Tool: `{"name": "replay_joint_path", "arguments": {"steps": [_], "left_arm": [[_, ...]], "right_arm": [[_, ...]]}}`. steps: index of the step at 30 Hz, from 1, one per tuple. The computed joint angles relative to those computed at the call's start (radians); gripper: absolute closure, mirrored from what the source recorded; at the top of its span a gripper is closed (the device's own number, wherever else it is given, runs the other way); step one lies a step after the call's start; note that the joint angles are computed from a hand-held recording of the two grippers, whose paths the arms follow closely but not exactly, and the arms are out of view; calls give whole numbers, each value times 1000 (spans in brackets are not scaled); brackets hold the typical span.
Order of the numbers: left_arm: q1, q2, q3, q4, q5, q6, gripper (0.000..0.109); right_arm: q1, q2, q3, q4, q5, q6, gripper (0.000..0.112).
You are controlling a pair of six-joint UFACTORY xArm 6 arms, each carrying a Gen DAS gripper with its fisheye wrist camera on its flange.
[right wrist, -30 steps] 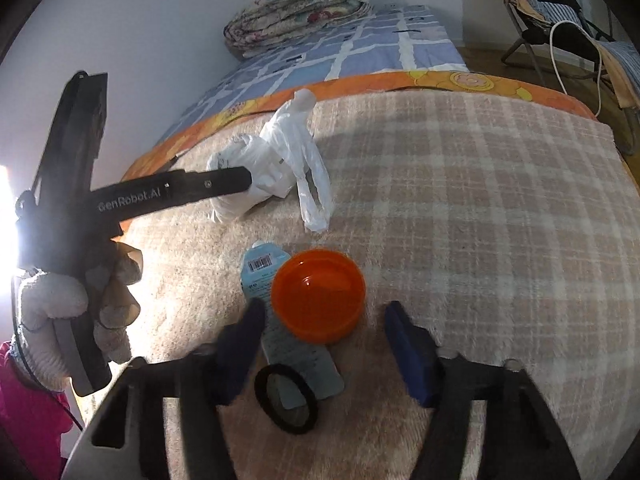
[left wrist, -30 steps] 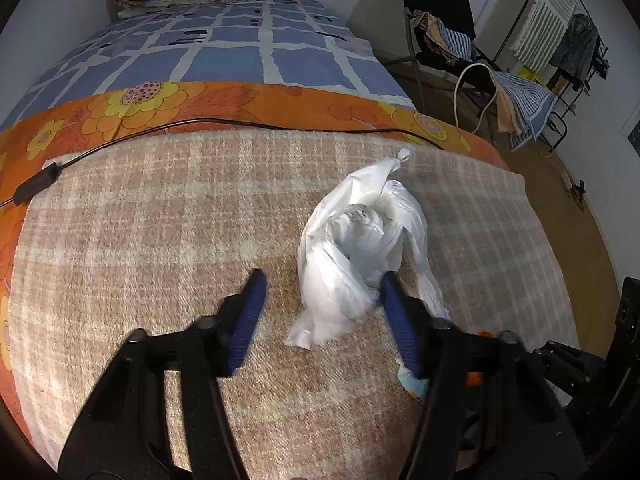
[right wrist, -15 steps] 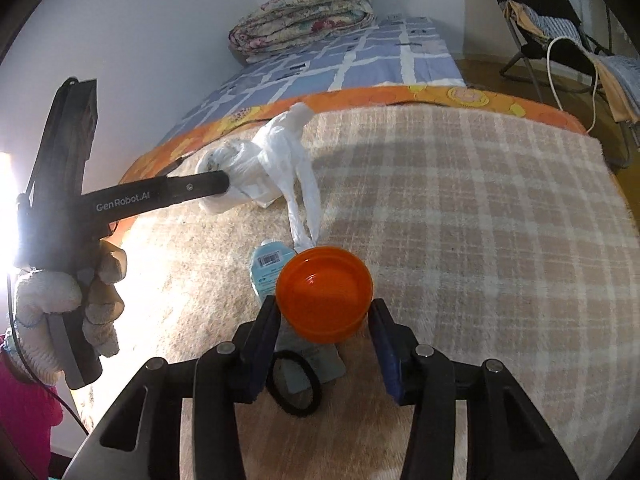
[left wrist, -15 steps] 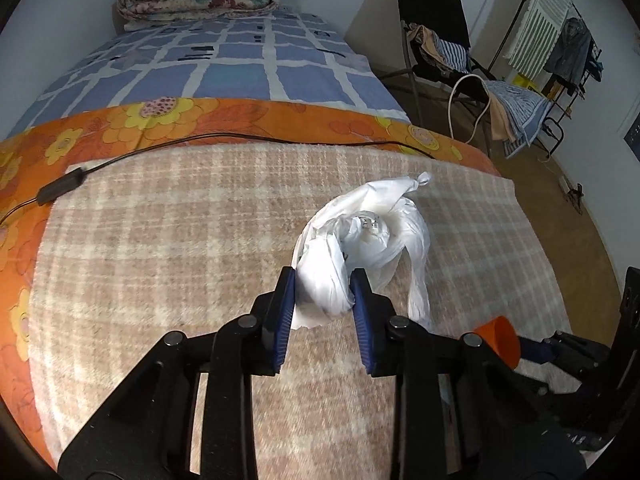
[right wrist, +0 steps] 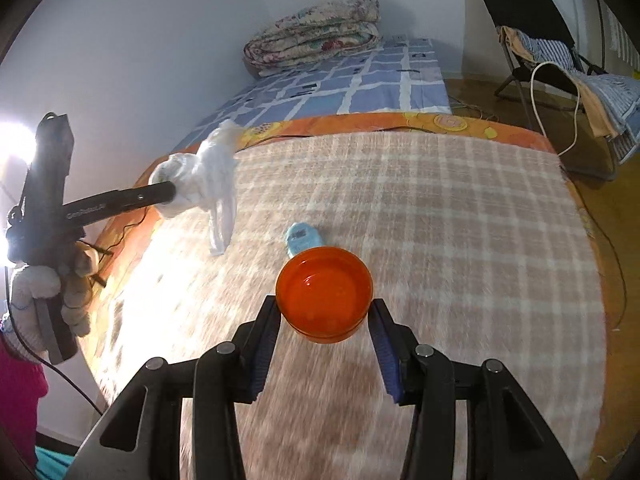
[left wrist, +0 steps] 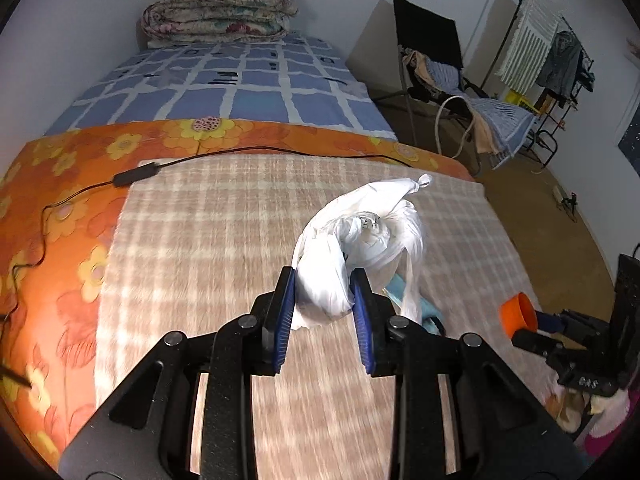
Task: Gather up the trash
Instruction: 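Grasp white plastic bag with left tool while right tool grasps orange cap, then carry white bag and orange cap over the blue basket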
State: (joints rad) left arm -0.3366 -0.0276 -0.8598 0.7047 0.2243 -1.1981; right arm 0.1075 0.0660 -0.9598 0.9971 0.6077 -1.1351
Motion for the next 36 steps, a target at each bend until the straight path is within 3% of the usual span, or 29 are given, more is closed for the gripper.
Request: {"name": "replay_joint_path", "arguments": {"steps": [10,20,23,28,36], "left_arm": [[-152,-401,271,11,162,-99,81],[-438,-727,417,47,432,-288,81],[-548,-777,434,68,527,-366,81],[-698,-813,457,80,615,-495,81],[-868,-757,444,72,694,-621,81]], "right_arm": [[-93,-309,220,-26,161,-48,65],[-196,-618,421,-79,355,-81,65],[-243,-720,481,-103,437,-97,65],[-285,-834,550,-137,515,-116,65],[-340,-964,641,-174,601,-119,65]]}}
